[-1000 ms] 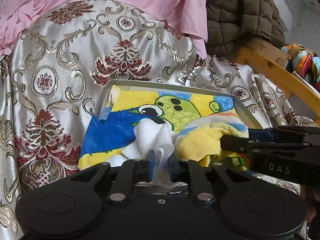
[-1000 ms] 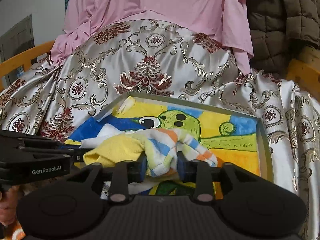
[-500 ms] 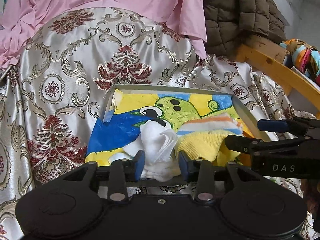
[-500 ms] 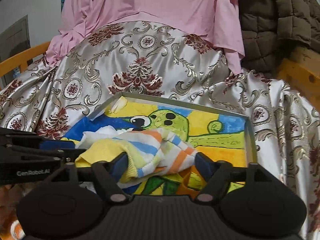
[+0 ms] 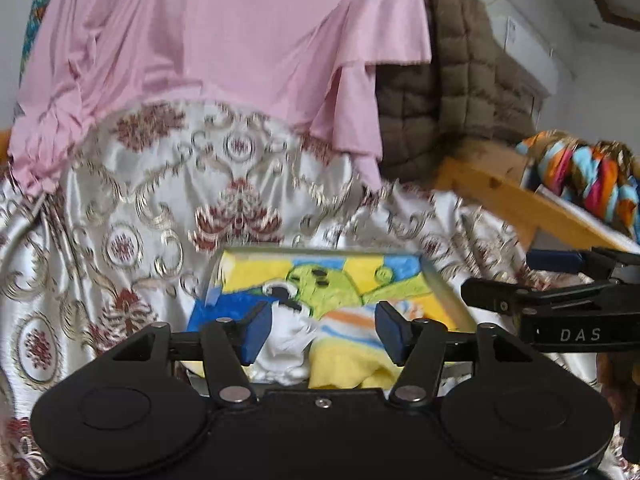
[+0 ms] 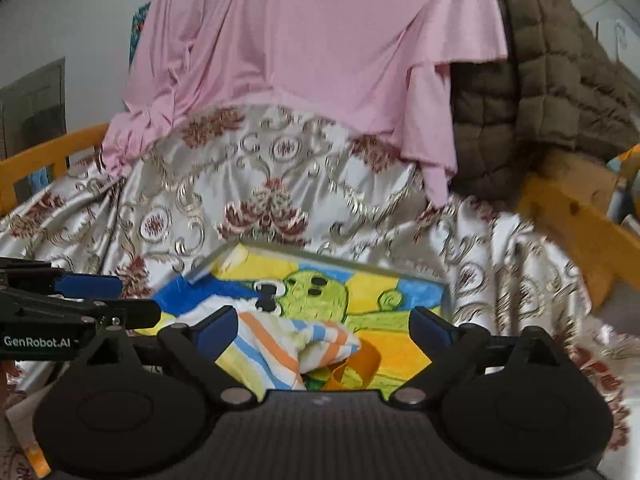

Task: Organize soft objects
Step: 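Move both tools back over the remaining pile of items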

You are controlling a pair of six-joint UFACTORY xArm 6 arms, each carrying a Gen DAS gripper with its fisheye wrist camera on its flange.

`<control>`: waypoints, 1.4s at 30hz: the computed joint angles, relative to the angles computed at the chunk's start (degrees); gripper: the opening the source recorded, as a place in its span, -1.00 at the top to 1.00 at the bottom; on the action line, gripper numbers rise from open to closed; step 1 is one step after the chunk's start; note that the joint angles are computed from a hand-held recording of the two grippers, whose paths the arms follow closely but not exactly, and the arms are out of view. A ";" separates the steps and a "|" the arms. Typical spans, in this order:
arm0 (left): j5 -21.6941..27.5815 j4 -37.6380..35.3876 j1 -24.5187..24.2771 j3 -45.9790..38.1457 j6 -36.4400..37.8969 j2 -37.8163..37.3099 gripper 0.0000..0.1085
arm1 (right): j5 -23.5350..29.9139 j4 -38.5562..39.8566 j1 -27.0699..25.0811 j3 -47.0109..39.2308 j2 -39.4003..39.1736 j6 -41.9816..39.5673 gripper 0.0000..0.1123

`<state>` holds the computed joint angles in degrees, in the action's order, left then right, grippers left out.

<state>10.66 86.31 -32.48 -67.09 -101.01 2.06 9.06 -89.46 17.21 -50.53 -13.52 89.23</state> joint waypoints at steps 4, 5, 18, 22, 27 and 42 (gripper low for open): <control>3.38 5.80 -2.70 3.23 -5.73 -5.58 -0.27 | 0.59 -3.25 0.96 3.87 -6.94 4.10 -0.79; 3.97 6.18 -3.40 4.19 -6.08 -7.10 -0.32 | 1.05 -3.68 1.39 5.01 -8.95 4.79 -0.82; 17.53 12.85 -16.28 18.72 -11.62 -25.55 -0.80 | 17.92 -0.04 15.71 21.29 -36.17 3.55 -0.83; 21.32 12.70 -20.52 22.91 -10.01 -29.01 -0.88 | 29.80 3.95 25.88 24.23 -40.96 1.26 -0.83; 24.07 10.83 -24.46 27.68 -7.19 -33.20 -0.88 | 46.43 3.33 40.41 27.65 -44.44 4.58 -0.83; 18.55 -0.72 -23.56 38.14 7.84 -42.05 -0.88 | 78.25 8.50 73.57 32.70 -46.33 10.28 -0.83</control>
